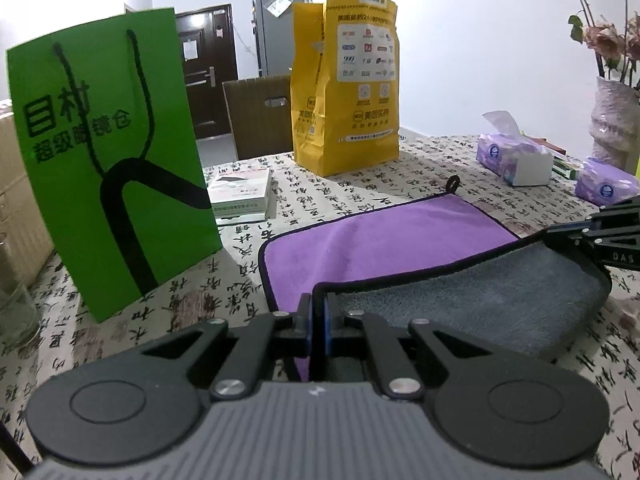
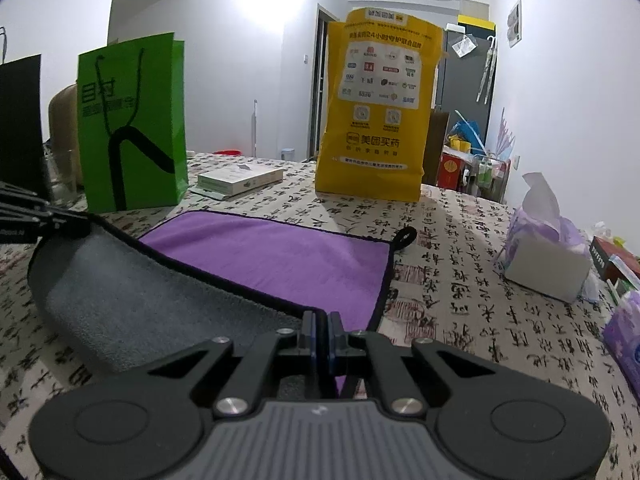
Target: Fold towel
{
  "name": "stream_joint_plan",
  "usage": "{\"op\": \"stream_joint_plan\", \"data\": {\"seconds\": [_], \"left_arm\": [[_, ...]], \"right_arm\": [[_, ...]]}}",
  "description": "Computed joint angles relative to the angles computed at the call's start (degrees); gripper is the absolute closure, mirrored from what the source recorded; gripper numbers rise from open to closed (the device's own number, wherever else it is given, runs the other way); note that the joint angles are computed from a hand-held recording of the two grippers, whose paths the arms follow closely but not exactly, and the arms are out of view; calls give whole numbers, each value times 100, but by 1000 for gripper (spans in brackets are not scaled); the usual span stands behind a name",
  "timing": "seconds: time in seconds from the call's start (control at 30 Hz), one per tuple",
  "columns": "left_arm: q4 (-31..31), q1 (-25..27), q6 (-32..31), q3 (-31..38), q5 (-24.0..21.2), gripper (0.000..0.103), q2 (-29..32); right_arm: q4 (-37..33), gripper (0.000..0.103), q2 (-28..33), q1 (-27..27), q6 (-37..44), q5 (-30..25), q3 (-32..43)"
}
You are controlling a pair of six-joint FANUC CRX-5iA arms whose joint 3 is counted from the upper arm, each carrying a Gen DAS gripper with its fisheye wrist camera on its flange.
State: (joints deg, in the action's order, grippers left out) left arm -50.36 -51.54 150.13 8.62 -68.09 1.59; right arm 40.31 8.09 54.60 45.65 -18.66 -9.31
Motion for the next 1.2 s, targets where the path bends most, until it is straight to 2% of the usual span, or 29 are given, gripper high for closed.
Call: {"op": "stream_joint_plan", "data": {"seconds": [0.3, 0.67, 1.03, 1.2], "left_arm": [[441, 702, -633, 123, 425, 97, 117], [1166, 1693, -1334, 317, 972, 97, 391], [1491, 2158, -1601, 527, 1164, 97, 761], [1434, 2135, -1507, 577, 991, 92, 869]], "right_arm": [[-1467, 98, 717, -161, 1637, -413, 1341], [-2620, 98, 1872, -389, 2899, -1268, 3255], [-3018, 97, 2844, -529, 3068, -2262, 4734], [-2892, 92, 2895, -528, 2810, -2205, 4705]]}}
